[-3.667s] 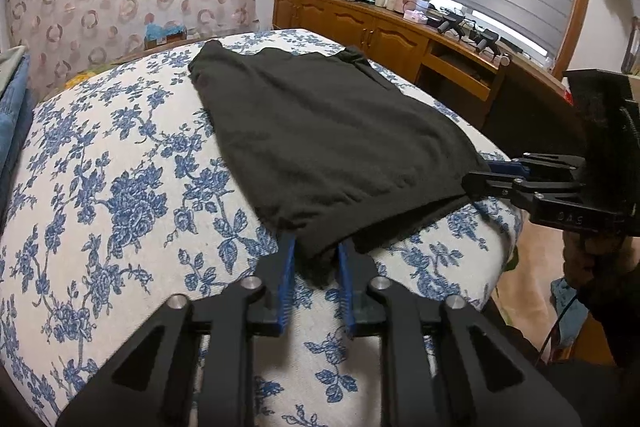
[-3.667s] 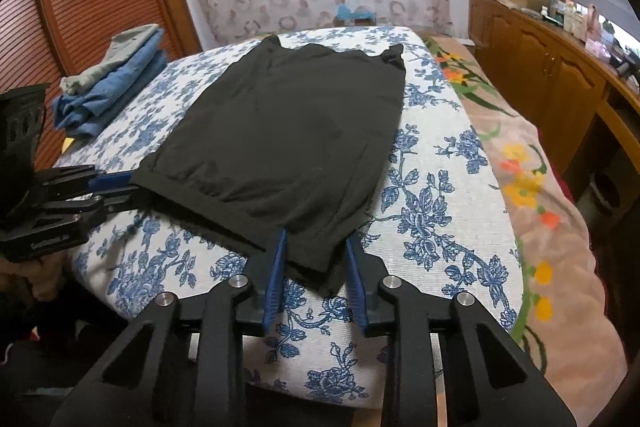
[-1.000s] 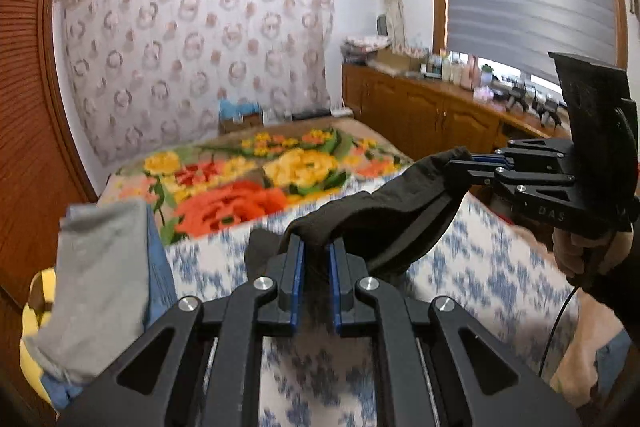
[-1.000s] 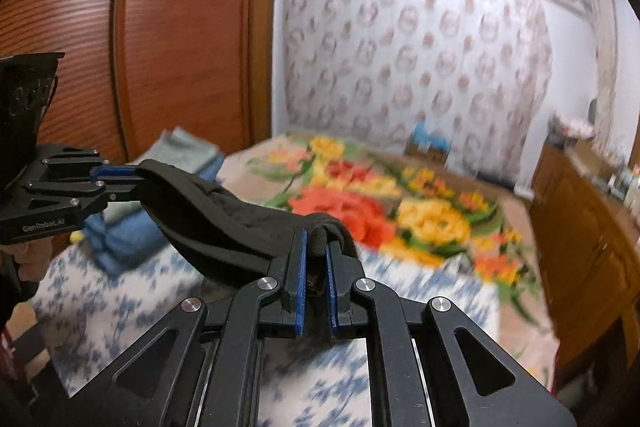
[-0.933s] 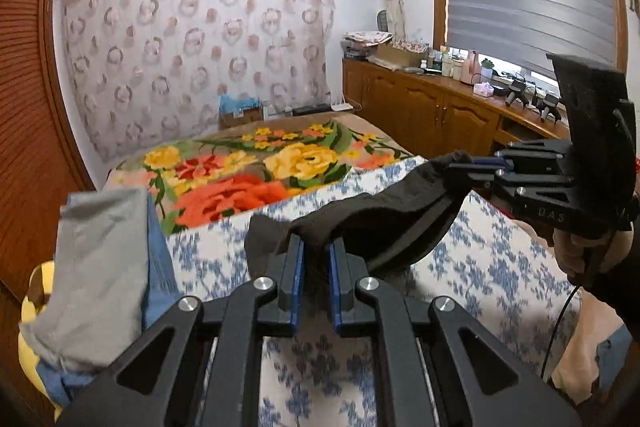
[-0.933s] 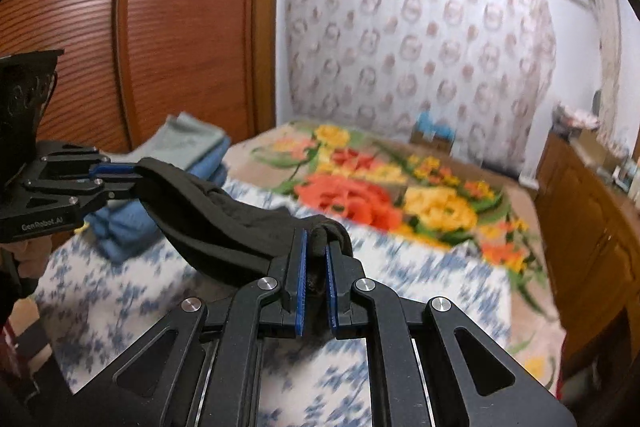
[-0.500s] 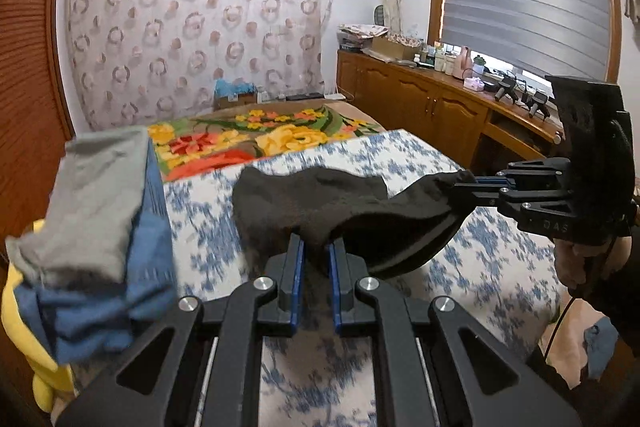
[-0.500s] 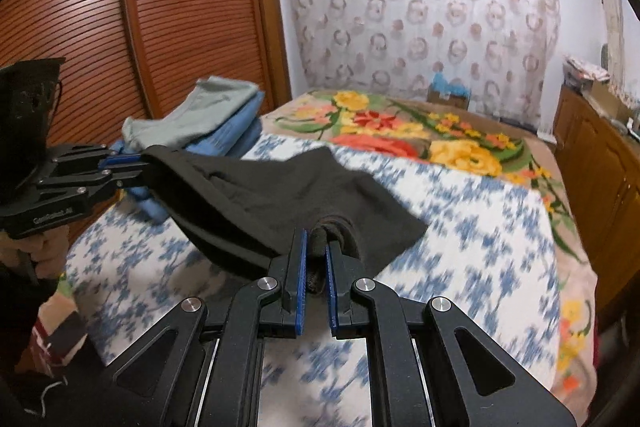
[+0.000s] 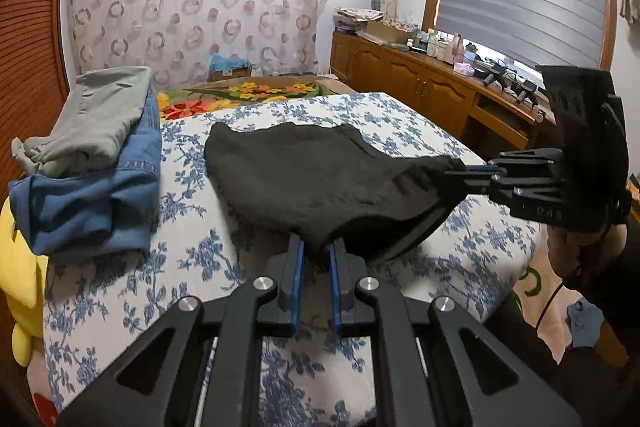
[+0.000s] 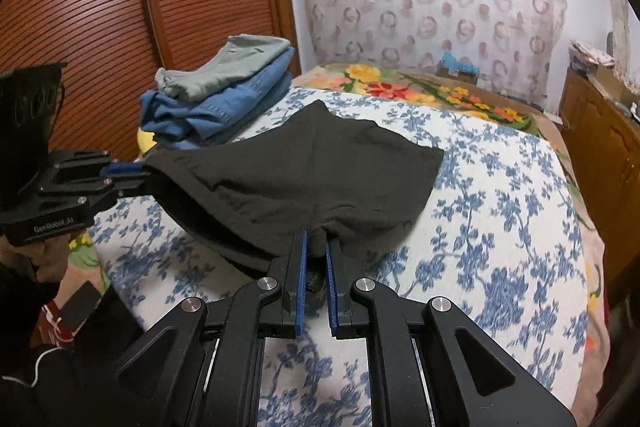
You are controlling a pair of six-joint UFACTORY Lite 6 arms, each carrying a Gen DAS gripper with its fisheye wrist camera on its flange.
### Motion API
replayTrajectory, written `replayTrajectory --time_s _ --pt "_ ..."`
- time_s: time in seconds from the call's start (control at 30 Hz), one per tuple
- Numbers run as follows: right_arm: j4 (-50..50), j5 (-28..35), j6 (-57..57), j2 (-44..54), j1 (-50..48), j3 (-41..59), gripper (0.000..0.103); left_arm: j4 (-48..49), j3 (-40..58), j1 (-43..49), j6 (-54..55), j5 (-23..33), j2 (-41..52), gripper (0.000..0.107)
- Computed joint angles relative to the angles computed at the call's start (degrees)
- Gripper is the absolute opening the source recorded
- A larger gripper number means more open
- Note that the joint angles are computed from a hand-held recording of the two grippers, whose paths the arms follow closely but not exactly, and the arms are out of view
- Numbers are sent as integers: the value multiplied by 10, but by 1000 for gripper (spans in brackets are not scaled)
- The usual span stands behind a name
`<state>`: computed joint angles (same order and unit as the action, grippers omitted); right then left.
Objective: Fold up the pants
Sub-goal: 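Carry the held hem over the garment with both grippers and lower it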
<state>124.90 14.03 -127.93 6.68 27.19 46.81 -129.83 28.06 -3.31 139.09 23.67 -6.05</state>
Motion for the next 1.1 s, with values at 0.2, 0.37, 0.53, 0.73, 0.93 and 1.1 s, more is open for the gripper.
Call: replayTrajectory --time_s 0.2,0.37,0.53,0.73,0.93,1.1 --pt "19 11 -12 -21 0 -31 6 -20 -16 -16 16 -12 -21 8" --pt "38 9 -23 -60 8 -67 6 42 -46 -20 -46 -15 -83 8" --pt "8 7 15 -108 5 -110 6 80 -82 -27 -84 -22 -128 8" --pt "12 10 27 -155 10 -157 6 119 -110 -25 -131 -24 -164 8" --pt "-26 -2 81 -211 24 -185 6 164 -118 -33 -183 -37 -208 8" --pt "23 -12 35 -221 31 -190 6 140 -109 -26 -155 -24 -179 8"
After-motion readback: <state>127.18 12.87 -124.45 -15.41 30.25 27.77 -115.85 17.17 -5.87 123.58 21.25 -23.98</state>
